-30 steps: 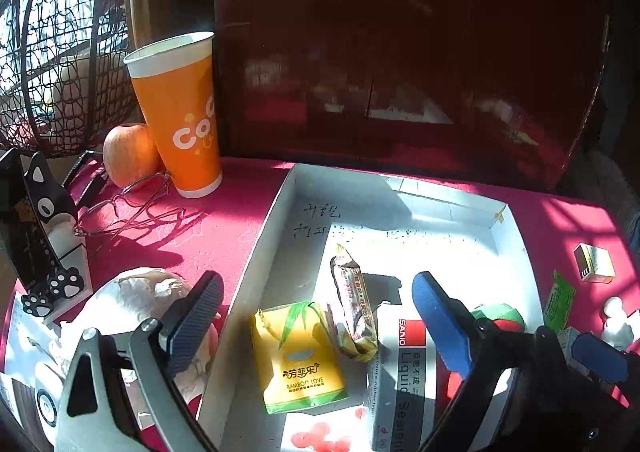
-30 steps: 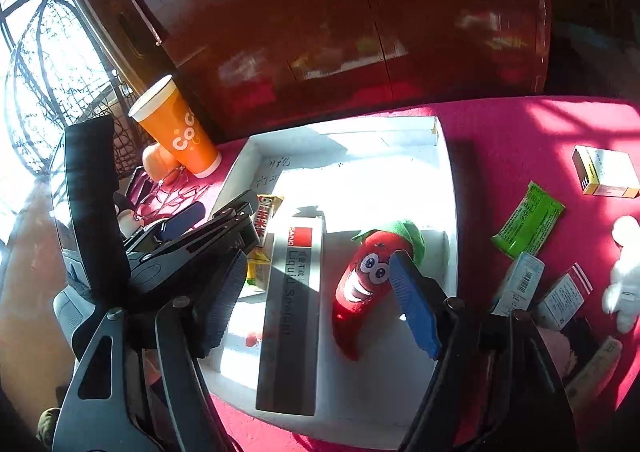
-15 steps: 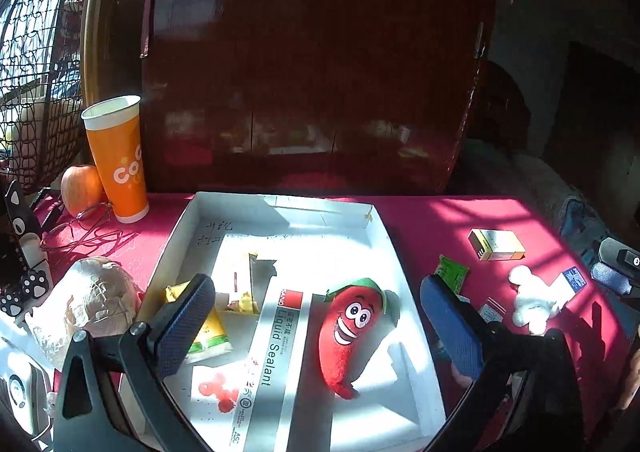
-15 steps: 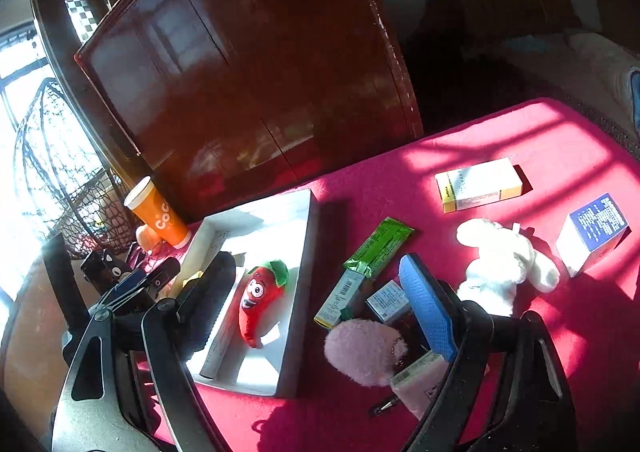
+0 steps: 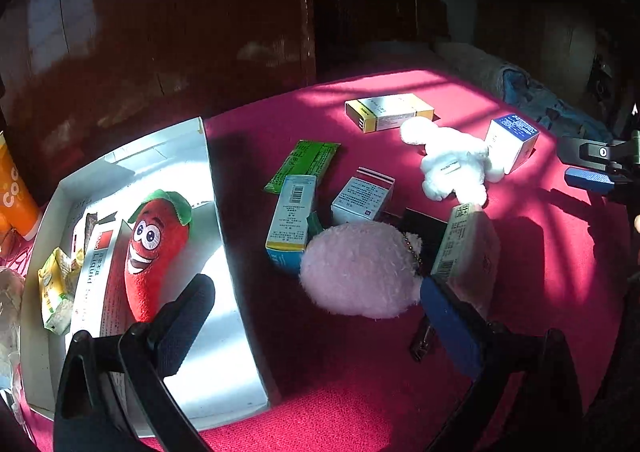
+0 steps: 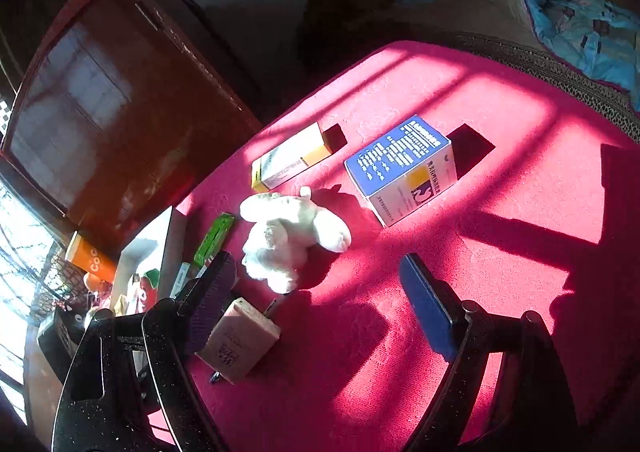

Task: Organize objects
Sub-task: 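Grasp the pink tissue pack with the right tool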

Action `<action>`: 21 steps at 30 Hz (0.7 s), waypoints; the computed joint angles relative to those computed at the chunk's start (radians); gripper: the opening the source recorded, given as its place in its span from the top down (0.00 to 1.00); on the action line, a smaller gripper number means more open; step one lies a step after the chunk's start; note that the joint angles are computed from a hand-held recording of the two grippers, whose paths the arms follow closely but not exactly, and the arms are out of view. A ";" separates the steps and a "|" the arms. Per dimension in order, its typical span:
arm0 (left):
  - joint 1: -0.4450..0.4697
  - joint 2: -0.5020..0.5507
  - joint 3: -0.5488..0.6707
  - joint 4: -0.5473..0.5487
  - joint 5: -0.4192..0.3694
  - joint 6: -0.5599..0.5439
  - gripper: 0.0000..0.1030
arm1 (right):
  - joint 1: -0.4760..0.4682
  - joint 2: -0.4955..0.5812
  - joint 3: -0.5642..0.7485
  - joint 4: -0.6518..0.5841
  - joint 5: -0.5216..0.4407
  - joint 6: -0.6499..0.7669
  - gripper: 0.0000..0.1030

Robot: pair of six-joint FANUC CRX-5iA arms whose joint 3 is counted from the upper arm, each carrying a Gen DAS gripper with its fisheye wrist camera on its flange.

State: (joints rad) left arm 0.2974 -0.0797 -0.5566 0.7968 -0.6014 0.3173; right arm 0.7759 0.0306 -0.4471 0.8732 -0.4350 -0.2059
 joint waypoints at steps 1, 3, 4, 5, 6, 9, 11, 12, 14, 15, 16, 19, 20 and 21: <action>-0.001 0.006 0.014 -0.025 -0.004 0.004 0.00 | 0.017 0.021 0.029 -0.056 0.006 0.117 0.17; 0.001 0.020 0.048 -0.078 -0.032 0.019 0.00 | 0.057 0.067 0.089 -0.157 0.005 0.369 0.17; 0.001 0.028 0.064 -0.103 -0.045 0.031 0.00 | 0.074 0.093 0.127 -0.205 -0.010 0.484 0.17; 0.004 0.032 0.074 -0.120 -0.053 0.042 0.00 | 0.090 0.120 0.160 -0.245 -0.030 0.591 0.17; 0.007 0.035 0.082 -0.134 -0.058 0.054 0.00 | 0.101 0.144 0.188 -0.260 -0.047 0.655 0.17; 0.021 0.052 0.106 -0.162 -0.085 0.101 0.01 | 0.111 0.203 0.268 -0.370 -0.071 0.850 0.17; 0.023 0.065 0.125 -0.198 -0.085 0.149 0.01 | 0.108 0.240 0.313 -0.427 -0.090 0.928 0.17; 0.025 0.075 0.134 -0.198 -0.100 0.159 0.01 | 0.106 0.257 0.326 -0.434 -0.099 0.942 0.17; 0.028 0.088 0.144 -0.181 -0.135 0.153 0.01 | 0.101 0.269 0.334 -0.456 -0.107 0.967 0.20; 0.025 0.090 0.145 -0.174 -0.144 0.146 0.01 | 0.098 0.256 0.305 -0.439 -0.081 0.944 0.24; 0.019 0.089 0.145 -0.181 -0.139 0.143 0.01 | 0.095 0.240 0.274 -0.413 -0.058 0.914 0.24; -0.012 0.087 0.152 -0.231 -0.104 0.168 0.01 | 0.089 0.184 0.183 -0.304 -0.034 0.777 0.24; -0.022 0.090 0.157 -0.247 -0.091 0.189 0.01 | 0.081 0.162 0.148 -0.257 -0.018 0.706 0.24; -0.028 0.093 0.162 -0.255 -0.084 0.209 0.01 | 0.074 0.137 0.113 -0.221 -0.008 0.644 0.24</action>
State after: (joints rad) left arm 0.2693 0.0134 -0.3949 0.5417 -0.6853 0.5266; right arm 0.8500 0.1675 -0.3339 0.6521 -0.4428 0.4383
